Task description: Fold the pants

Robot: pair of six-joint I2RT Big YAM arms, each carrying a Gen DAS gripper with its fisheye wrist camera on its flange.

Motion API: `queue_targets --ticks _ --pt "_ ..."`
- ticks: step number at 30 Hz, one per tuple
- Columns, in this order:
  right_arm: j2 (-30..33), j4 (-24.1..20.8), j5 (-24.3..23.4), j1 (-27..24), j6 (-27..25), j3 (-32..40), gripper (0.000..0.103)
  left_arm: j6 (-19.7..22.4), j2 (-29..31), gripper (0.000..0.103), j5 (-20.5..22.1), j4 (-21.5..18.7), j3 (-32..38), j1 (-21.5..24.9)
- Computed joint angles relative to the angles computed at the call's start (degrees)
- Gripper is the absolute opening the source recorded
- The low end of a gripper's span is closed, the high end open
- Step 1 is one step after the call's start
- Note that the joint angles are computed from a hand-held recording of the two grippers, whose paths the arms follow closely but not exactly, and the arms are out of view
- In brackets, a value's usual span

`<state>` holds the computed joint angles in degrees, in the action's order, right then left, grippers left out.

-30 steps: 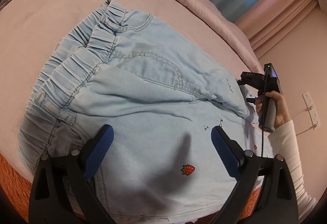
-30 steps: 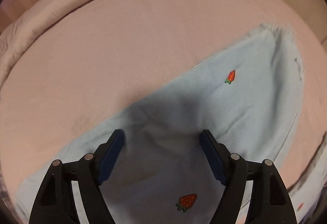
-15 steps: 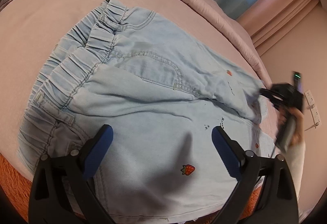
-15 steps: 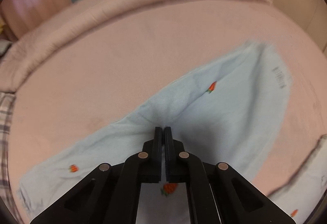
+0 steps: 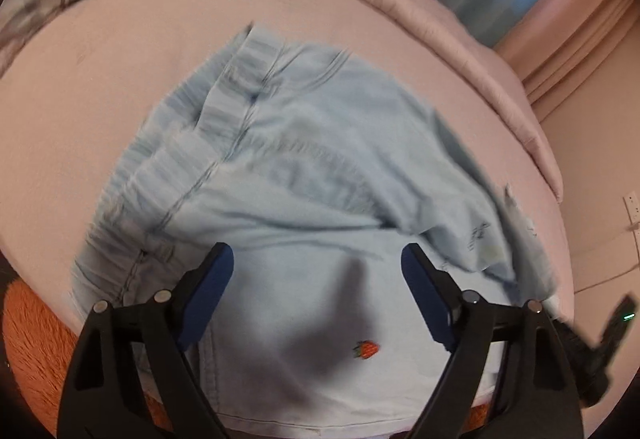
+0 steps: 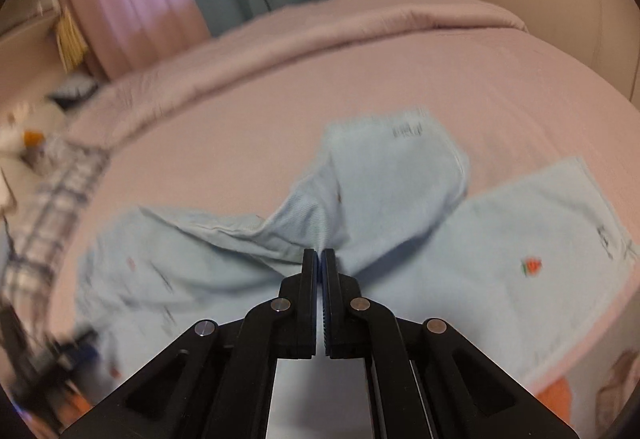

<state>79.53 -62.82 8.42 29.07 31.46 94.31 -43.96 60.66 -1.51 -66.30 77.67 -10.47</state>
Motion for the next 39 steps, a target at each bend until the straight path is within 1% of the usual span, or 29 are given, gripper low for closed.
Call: queue_targets --ticks 1,2,3,6,7,8,9,11,14,15,17,19,23,24,28,30,31,32,33,34,35,36,39 --pt "1.4 -1.1 -1.7 -0.9 -0.1 1.1 0.002 0.1 0.3 0.086 -0.2 0.0 0.7 -0.1" --pt "1.9 -1.8 -2.8 -1.1 0.6 0.2 0.002 0.1 0.7 0.086 -0.6 -0.1 1.6 -0.3" --pt "3.1 -2.4 -3.8 -1.7 0.5 1.0 0.002 0.2 1.1 0.086 -0.8 0.0 2.2 -0.4" --pt "3.6 -2.0 -3.2 -1.4 0.5 1.5 0.001 0.5 3.3 0.086 0.7 -0.3 4.9 0.2" --pt "3.8 -2.1 -3.1 -1.4 0.1 1.8 0.001 0.2 3.6 0.082 1.3 0.3 5.3 0.5" --pt "3.8 -2.0 -3.2 -1.5 0.2 1.7 0.001 -0.1 4.2 0.073 1.7 1.0 5.9 0.6" --pt "3.7 -1.5 -3.6 -1.6 0.3 1.3 0.001 -0.7 4.3 0.070 1.4 1.0 6.1 -0.2" --pt "2.7 -0.2 -4.1 -1.9 -0.3 -0.1 0.001 -1.1 6.5 0.069 2.7 0.3 8.7 0.3" --pt "-0.4 1.7 -6.3 -2.8 0.9 -4.0 0.001 -0.6 9.1 0.069 5.4 0.6 11.8 0.7" --pt "-0.6 2.1 -7.2 -3.2 1.4 -4.3 0.001 -0.5 10.0 0.069 5.6 0.1 12.8 0.7" --pt "-0.6 2.7 -7.7 -3.3 1.7 -4.6 0.001 -0.1 13.7 0.069 4.2 -2.9 17.5 0.0" --pt "-0.8 3.4 -7.7 -3.2 1.3 -5.2 0.000 0.1 16.4 0.069 3.9 -3.9 20.4 -0.7" --pt "-1.3 4.4 -8.9 -3.7 1.3 -6.1 0.000 -0.5 22.1 0.070 8.8 -6.9 26.1 0.1" --pt "-1.5 4.6 -9.3 -3.9 1.4 -6.5 0.000 -0.6 23.4 0.070 9.3 -7.3 27.4 0.2" --pt "-2.6 5.3 -10.1 -4.3 0.8 -7.8 0.000 1.3 30.9 0.069 8.2 -12.7 35.6 -0.7" --pt "-2.9 5.7 -10.3 -4.4 1.1 -8.3 0.000 2.1 33.7 0.069 9.7 -13.9 37.7 -0.8" --pt "-3.0 5.9 -10.5 -4.5 1.4 -8.5 0.000 2.0 34.9 0.065 10.3 -14.9 38.0 -0.7" --pt "-3.2 6.3 -10.7 -4.6 1.6 -8.9 0.000 1.4 35.6 0.044 9.9 -15.8 38.1 -0.6" --pt "-3.4 6.5 -10.9 -4.6 1.8 -9.1 0.000 0.5 35.6 0.026 9.2 -15.9 37.6 -0.7" --pt "-3.4 6.5 -10.9 -4.6 1.7 -9.1 0.000 0.1 34.3 0.003 8.7 -14.0 35.5 -0.8" --pt "-3.5 6.5 -11.0 -4.7 1.4 -9.1 0.000 0.2 32.8 0.007 9.2 -11.0 33.3 -0.8" --pt "-3.5 6.6 -11.3 -4.8 1.3 -9.2 0.000 -0.1 31.0 0.006 8.3 -8.4 31.1 -1.0" --pt "-3.7 6.7 -12.4 -5.2 1.6 -9.4 0.000 -0.9 25.5 0.005 4.4 -3.5 26.4 -2.2"
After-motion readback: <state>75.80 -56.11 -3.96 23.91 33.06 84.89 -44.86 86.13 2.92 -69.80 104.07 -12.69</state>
